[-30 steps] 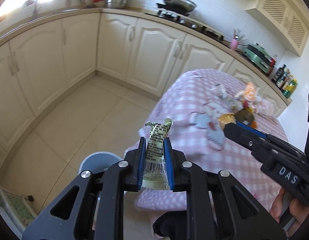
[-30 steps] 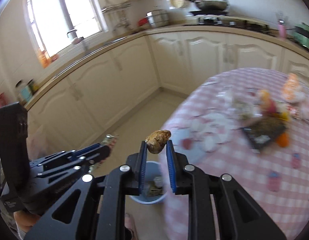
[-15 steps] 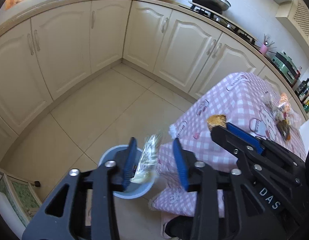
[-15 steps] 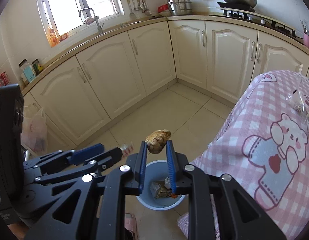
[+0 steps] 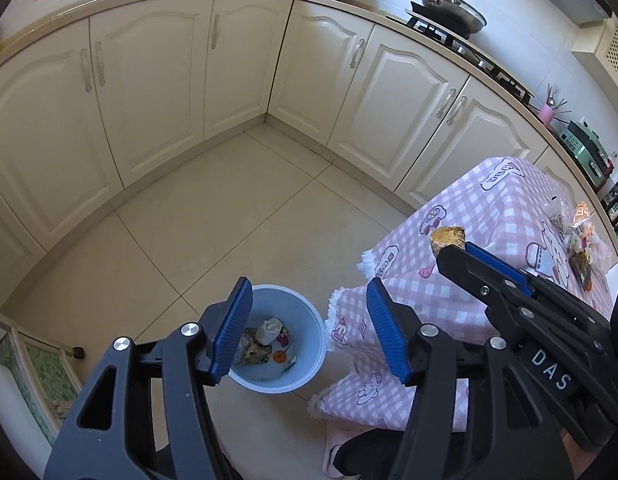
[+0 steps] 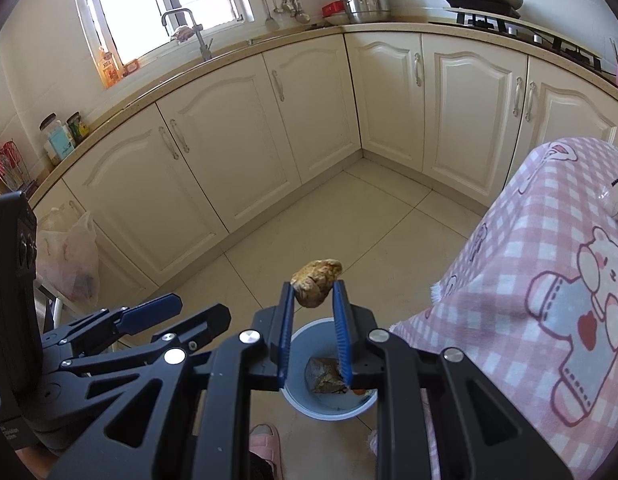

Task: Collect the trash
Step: 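Carry both items over the bucket and open both tools to drop them, then grasp the clear plastic bag with the left tool while the right tool grasps the yellow-pink wrapper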

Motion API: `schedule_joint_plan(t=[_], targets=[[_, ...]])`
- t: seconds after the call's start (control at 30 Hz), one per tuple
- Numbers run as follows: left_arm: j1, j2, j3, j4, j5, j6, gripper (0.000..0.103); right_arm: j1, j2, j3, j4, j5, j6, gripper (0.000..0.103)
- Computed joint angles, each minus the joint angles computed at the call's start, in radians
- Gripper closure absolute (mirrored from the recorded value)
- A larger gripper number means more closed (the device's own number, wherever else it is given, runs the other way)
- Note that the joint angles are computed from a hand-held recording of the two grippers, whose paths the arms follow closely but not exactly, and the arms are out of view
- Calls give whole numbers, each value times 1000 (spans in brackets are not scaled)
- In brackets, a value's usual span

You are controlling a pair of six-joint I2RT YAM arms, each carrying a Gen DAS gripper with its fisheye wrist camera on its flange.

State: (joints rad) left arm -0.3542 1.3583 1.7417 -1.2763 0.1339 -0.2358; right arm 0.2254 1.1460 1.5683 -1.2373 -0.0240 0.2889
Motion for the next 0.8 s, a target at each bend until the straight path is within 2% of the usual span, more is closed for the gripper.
schedule_joint_plan(t=[0.17,0.23,0.27,0.3,0.43,0.6,0.7,0.8], targets=[[52,-5,11,-9,16,23,46,41,21,11,40,18,19,82],[67,-2,20,-14,16,29,46,55,32,14,68,34,14,73],[69,-2,22,-15,12,28,45,63,35,16,79,51,12,59],[76,-1,28,-19,16,30,45,74,36,21,84,66,19,55],[70,0,55,-32,11,27,45,56,30,46,71,63,19,55],[-6,13,123,-55,-17,-4,45,-21,-11,95,2,63,-2,55],[-92,29,180,-70,-52,-38,45,-129,-46,131,-49,27,-43,55],[-213,63,260,-88,-104,-75,45,-341,-78,181,-109,-86,-142,55]])
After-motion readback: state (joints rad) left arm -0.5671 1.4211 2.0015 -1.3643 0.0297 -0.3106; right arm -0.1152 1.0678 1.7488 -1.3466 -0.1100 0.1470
